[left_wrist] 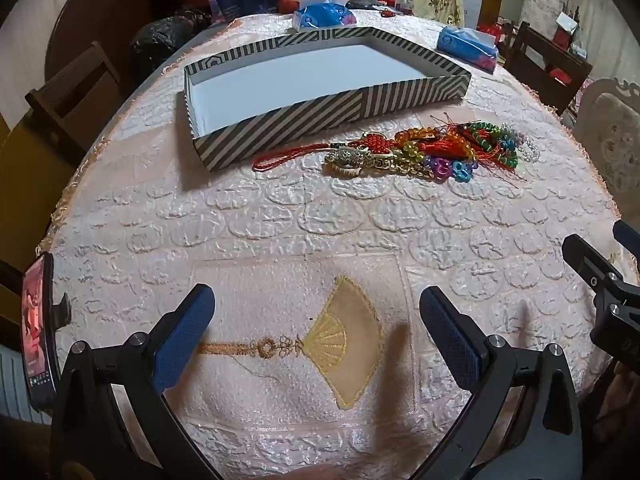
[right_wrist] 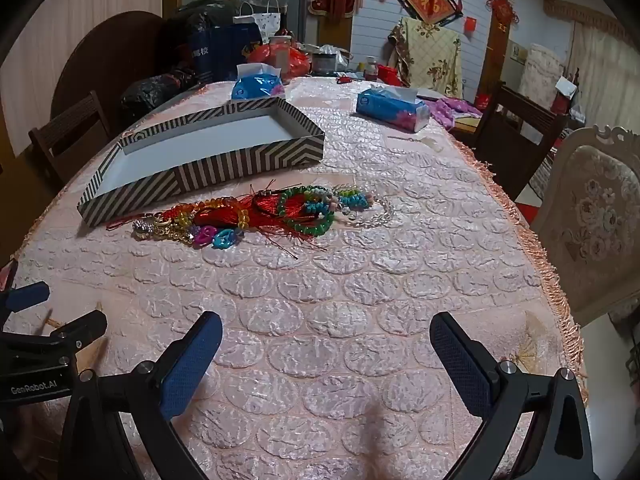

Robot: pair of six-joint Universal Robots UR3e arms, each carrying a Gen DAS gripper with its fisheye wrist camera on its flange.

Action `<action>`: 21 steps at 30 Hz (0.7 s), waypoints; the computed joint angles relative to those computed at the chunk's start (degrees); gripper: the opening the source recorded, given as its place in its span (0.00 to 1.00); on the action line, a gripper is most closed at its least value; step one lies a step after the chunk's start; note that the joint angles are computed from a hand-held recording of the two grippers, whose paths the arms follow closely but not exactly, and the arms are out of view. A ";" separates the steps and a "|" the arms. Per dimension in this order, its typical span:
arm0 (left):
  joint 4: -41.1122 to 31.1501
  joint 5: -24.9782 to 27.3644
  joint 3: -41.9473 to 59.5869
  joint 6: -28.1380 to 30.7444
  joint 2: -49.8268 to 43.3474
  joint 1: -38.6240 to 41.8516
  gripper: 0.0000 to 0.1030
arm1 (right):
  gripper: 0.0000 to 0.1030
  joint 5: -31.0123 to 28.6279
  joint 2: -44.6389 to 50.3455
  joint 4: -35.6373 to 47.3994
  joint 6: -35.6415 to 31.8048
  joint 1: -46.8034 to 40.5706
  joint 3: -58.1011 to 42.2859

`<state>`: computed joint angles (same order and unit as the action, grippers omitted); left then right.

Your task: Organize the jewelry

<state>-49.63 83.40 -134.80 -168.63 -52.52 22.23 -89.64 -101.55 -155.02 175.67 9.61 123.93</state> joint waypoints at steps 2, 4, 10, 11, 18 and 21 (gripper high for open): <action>0.24 1.14 0.47 -0.76 -0.87 -1.09 1.00 | 1.00 0.18 -0.02 -0.04 -0.06 -0.10 0.04; -0.08 0.90 -0.08 -0.53 -0.06 -0.83 1.00 | 1.00 0.26 -0.01 0.03 -0.07 -0.18 0.04; -1.20 -0.37 -0.59 1.34 1.08 1.20 1.00 | 1.00 0.48 -0.04 -0.18 -0.18 -0.39 0.18; -0.95 0.18 -0.60 1.00 0.88 0.90 1.00 | 1.00 0.47 -0.05 -0.15 -0.16 -0.41 0.16; 1.62 2.52 -0.06 -1.81 -2.05 -2.82 1.00 | 1.00 0.44 -0.08 -0.12 -0.28 -0.44 0.14; 1.68 2.41 -0.29 -1.80 -1.98 -2.86 1.00 | 1.00 0.45 -0.07 -0.12 -0.23 -0.46 0.14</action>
<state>-47.95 85.81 -135.10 -170.42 -54.49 19.37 -89.19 -101.62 -155.15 175.45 9.16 124.07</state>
